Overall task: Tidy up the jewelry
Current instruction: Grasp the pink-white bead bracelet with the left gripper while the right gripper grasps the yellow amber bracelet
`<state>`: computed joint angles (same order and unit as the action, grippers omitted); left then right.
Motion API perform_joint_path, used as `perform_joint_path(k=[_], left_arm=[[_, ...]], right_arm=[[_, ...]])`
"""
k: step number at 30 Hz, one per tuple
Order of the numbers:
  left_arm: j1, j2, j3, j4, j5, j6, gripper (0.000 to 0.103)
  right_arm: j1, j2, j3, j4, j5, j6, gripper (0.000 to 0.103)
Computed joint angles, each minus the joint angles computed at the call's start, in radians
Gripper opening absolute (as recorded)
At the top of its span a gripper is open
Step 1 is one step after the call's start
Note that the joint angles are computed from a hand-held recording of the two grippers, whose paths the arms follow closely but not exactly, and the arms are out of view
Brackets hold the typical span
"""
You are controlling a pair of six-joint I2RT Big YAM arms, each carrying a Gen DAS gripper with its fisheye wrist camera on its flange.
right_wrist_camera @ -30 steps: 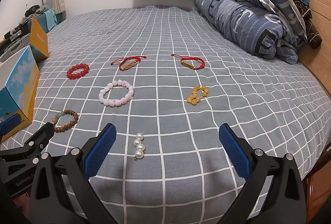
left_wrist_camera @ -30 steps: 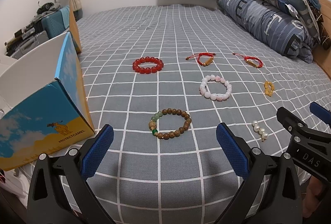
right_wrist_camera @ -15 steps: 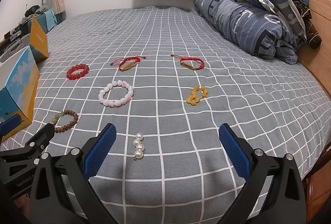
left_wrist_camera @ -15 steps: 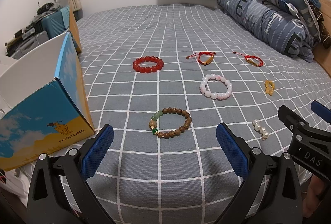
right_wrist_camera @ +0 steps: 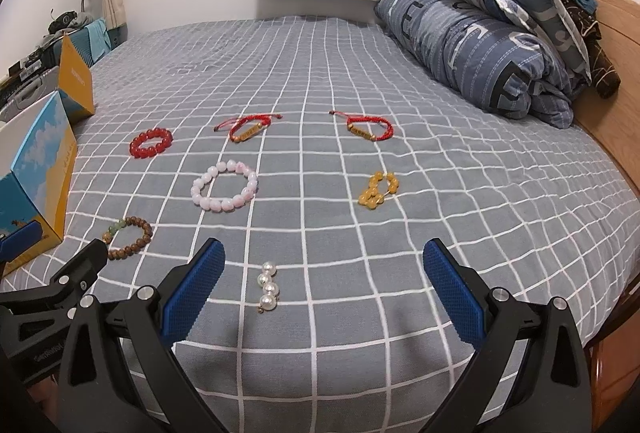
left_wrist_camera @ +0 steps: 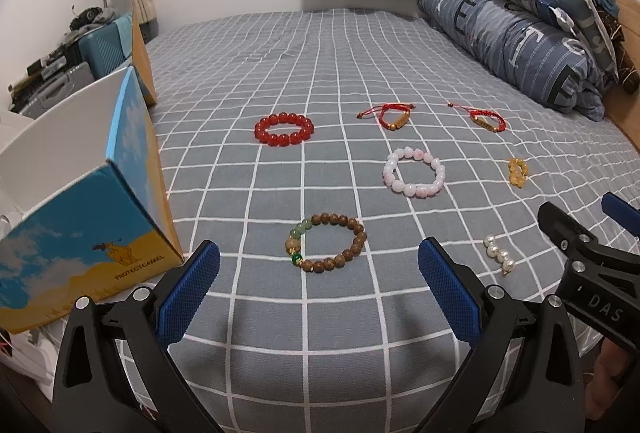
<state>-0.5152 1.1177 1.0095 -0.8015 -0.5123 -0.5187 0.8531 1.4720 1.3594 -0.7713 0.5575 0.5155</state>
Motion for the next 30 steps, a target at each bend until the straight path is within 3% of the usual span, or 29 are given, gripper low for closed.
perform_joint_path(k=[7,16,21,30], left_arm=[[0.041,0.074,0.13,-0.045,0.033,0.052,0.097],[0.127,0.311,0.338,-0.092,0.162,0.143,0.097],[0.15,0.417,0.4,-0.095,0.21,0.192,0.097],[0.196,0.506,0.426,-0.108,0.311,0.167,0.092]], right_arm=[[-0.046,0.02,0.121,-0.071,0.002,-0.034,0.095],[-0.17,0.205,0.326,-0.202,-0.094,-0.054,0.095],[-0.217,0.271,0.326,-0.196,-0.154,-0.06,0.095],[-0.262,0.351,0.348,-0.215,-0.23,-0.044,0.09]])
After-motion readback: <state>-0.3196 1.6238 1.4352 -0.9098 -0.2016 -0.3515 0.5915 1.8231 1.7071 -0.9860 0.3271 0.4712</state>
